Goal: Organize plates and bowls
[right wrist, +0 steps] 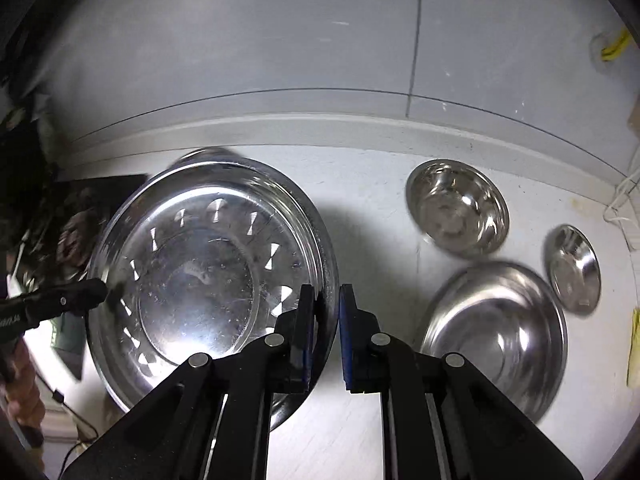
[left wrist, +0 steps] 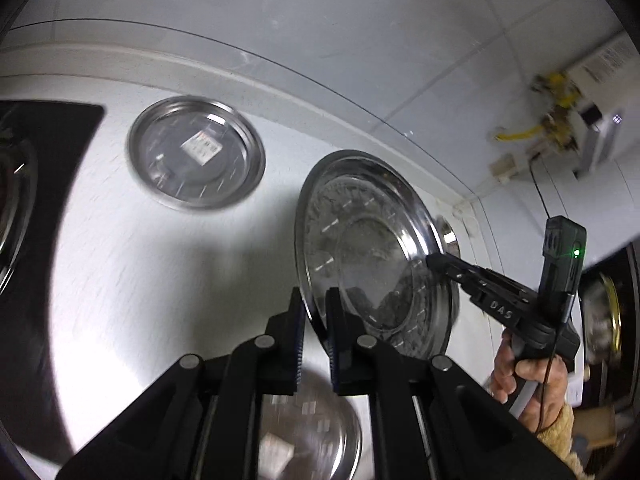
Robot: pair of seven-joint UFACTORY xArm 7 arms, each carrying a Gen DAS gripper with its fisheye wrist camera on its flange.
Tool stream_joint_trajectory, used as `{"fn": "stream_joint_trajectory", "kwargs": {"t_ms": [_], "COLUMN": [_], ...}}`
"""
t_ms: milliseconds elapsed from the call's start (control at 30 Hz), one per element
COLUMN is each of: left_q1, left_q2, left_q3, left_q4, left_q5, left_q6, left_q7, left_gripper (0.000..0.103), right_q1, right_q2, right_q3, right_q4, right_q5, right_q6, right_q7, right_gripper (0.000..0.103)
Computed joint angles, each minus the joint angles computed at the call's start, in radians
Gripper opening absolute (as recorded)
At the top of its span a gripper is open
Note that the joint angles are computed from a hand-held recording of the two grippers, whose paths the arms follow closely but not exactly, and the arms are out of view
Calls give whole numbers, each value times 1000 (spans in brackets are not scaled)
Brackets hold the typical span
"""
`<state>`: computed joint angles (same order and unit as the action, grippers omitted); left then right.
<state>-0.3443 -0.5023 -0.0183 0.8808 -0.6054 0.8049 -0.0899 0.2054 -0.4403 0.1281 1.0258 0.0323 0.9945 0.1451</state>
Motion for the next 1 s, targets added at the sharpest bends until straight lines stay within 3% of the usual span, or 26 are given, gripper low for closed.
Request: {"fn": "stream_joint_trajectory", "kwargs": {"t_ms": [200,367,567,1000], "left_q1": [-2,13,25,38], "left_q2": [-291,-431,-456,-450], "left_q3": [30,49,37,8], "left_q4": [-189,-322,-398,-418], "left_q5": [22,45,73,147], "left_q6": [156,240,259,221], "left_q7": [-6,-15,-8,-2], "left_gripper": [9,9,9,9], "right_q1": [78,128,166,203], "right_q2": [-284,-418,-478,-475], "right_q3": [44,89,103,92], "right_q4": [-161,-255,-393,-430], "right_q5": [79,129,170,167], "right_q6": [119,209,203,178], "right_q7": [61,138,194,209], "right_gripper": [10,10,11,12]}}
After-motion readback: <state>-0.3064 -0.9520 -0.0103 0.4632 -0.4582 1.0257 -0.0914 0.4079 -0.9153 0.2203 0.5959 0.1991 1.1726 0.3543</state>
